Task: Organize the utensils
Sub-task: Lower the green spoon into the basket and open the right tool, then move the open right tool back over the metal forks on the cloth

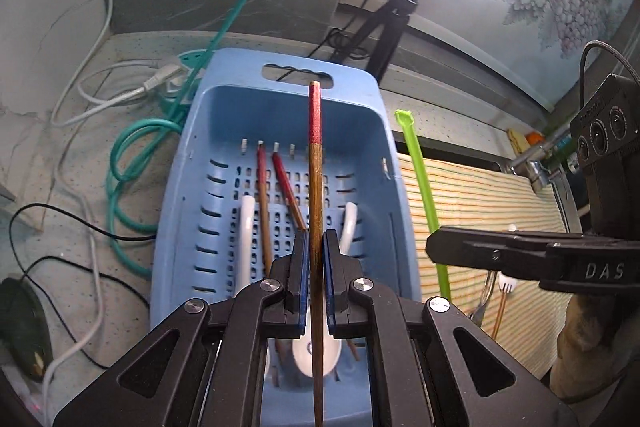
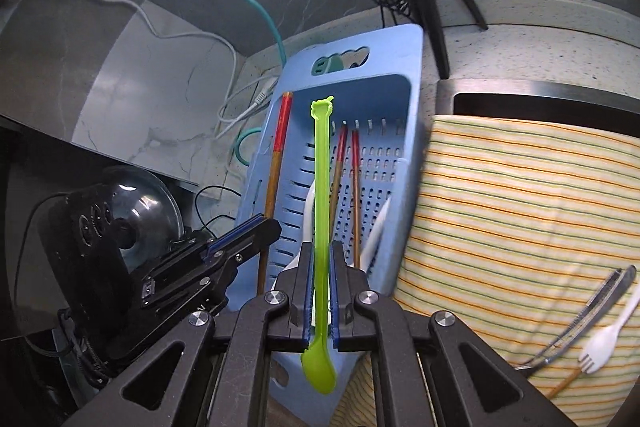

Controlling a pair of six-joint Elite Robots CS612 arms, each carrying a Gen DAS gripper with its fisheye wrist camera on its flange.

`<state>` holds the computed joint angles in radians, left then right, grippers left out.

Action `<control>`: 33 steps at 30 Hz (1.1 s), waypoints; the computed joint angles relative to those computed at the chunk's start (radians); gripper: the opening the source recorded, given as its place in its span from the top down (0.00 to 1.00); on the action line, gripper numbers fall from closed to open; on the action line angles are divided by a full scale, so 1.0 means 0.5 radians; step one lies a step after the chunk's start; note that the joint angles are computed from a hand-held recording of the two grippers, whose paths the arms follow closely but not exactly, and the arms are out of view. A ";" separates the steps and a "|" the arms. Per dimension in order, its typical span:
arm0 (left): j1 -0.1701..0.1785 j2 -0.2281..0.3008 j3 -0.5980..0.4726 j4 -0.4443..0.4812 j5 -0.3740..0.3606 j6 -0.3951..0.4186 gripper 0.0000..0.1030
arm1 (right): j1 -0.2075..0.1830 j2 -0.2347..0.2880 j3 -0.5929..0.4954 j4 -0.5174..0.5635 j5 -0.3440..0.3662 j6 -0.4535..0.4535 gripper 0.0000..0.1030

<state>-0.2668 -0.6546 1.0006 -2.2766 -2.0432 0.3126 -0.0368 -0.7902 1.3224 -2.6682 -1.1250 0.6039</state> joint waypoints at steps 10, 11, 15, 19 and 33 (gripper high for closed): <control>0.003 0.063 -0.092 0.062 0.017 -0.051 0.94 | 0.016 0.079 -0.132 0.119 -0.049 -0.048 0.91; 0.003 0.068 -0.099 0.064 0.021 -0.052 0.94 | 0.016 0.077 -0.132 0.121 -0.057 -0.051 0.91; 0.001 0.065 -0.094 0.035 0.064 -0.071 0.82 | 0.011 0.079 -0.139 0.135 -0.051 -0.044 0.85; 0.003 0.056 -0.080 0.016 0.079 -0.088 0.82 | 0.003 0.063 -0.114 0.119 -0.055 -0.049 0.83; -0.017 -0.094 0.158 -0.147 0.087 -0.041 0.81 | -0.048 -0.084 0.099 -0.065 -0.013 -0.099 0.73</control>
<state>-0.2754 -0.7016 1.0797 -2.3502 -1.9998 0.2919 -0.0610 -0.8320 1.3719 -2.7006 -1.1315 0.5546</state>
